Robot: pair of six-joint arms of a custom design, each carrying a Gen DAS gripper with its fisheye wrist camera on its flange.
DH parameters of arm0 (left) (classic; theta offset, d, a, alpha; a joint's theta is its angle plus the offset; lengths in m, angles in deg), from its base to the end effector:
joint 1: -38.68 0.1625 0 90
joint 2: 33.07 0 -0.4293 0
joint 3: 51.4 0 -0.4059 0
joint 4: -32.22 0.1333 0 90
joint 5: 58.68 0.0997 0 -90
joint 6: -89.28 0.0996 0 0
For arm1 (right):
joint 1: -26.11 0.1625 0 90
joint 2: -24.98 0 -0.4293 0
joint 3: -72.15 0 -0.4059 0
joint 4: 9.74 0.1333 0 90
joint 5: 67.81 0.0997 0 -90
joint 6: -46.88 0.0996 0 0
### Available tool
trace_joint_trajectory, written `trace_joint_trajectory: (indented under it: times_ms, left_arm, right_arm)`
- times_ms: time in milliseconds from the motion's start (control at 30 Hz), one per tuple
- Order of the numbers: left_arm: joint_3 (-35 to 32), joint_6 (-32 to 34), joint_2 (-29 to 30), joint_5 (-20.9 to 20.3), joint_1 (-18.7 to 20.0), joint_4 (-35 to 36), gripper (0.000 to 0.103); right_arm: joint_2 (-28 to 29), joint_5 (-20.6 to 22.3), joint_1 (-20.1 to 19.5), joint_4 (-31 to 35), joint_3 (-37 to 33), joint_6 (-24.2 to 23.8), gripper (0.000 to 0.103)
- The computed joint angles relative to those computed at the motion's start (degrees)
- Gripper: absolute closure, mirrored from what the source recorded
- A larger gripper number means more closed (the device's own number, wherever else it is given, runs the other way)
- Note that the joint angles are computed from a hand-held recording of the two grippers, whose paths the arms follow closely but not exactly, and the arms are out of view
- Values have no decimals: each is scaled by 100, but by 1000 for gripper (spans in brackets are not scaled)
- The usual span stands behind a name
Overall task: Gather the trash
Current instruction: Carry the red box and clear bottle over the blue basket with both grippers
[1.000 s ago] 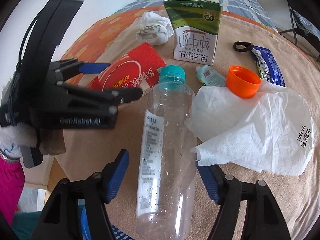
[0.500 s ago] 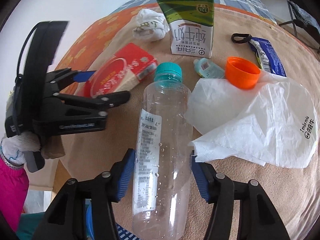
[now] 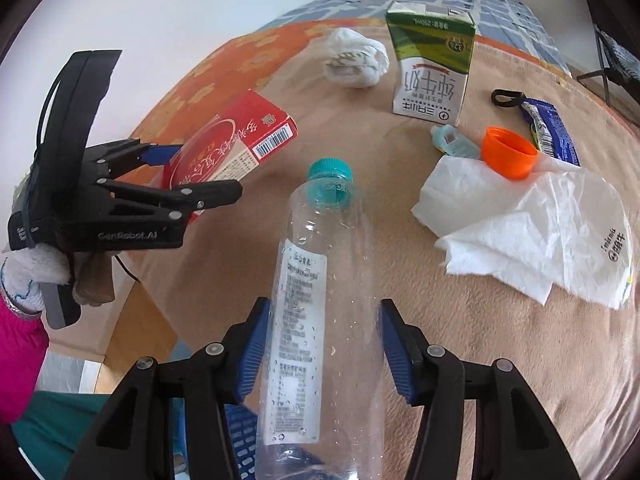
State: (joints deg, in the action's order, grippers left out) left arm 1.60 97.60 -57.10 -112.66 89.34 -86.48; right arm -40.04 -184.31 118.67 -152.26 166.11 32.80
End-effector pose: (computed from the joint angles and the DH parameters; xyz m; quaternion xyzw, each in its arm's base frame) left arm -0.3882 -0.7763 0.0597 0.3849 0.8696 -0.0805 0.2985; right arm 0.1184 -0.6589 0.3134 0.0915 -0.9496 0.1754 0.2432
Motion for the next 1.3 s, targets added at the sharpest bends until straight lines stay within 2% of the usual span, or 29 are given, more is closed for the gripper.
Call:
trace_joint_trajectory:
  times_ms: [167,600,900,1300]
  left_arm:
    - [775,-103,-542,-110,-176,-307,21]
    - [2637,-434,-1820,-281,-616,-952,21]
    - [3550,-744,-2327,-430,-906,-1109,21]
    - [4363,-1364,-2644,-829,-981,-956,21]
  right_arm:
    - [-261,-55,64,-350,308,-183,48]
    - [-1424,361,182,-730,1400,-671,47]
    - [-2149,624,107,-757,2137,-790,47]
    - [-2624,726,-61,-621,2813,-778,47]
